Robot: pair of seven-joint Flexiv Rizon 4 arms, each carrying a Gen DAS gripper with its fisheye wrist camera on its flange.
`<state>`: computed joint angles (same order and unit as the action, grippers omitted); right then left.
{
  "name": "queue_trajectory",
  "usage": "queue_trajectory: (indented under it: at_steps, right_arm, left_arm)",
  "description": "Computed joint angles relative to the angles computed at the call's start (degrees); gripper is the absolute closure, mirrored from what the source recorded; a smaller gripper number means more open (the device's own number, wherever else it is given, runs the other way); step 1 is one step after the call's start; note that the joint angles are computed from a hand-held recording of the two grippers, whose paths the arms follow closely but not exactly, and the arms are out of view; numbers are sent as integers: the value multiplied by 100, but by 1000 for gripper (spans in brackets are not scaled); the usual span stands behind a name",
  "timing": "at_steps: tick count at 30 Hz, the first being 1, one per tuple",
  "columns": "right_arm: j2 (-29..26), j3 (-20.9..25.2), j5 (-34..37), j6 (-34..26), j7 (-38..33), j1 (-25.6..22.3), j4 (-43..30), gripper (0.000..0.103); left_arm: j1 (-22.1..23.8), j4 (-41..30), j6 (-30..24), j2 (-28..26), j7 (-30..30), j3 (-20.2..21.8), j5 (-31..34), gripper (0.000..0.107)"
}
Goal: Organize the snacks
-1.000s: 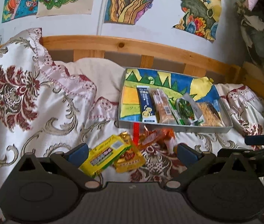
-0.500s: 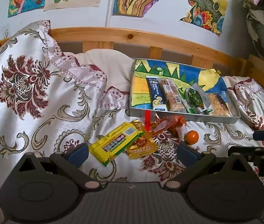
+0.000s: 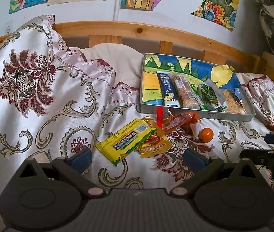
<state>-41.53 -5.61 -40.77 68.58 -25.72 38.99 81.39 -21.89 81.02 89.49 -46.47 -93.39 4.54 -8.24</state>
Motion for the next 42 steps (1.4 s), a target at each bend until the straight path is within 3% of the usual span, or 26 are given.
queue_trajectory:
  at_steps: [15,23,31,35,42]
  right_arm:
    - [-336,-115,117,95,-83,-30,-359,1]
    - [-551,-246,53,417,-289,-8,-472,1]
    - [-831,-256,228,615,-614,-50,-703,1]
    - [-970,-252,325,718,-857,-57,-829,1]
    - [-1158,-282,477,932,-1267,-42,-1023,1]
  left_arm:
    - [40,-375,-233,-212,130,75,165,4]
    - [435,-600,-484,-336,795,-452,183,4]
    - [542,-1210,-863,-689,1316,-600,105,4]
    - [326,-1725,-1141,-961,1011,-156,117,4]
    - [407,-2359,-1604,-1302,762,-184,212,4]
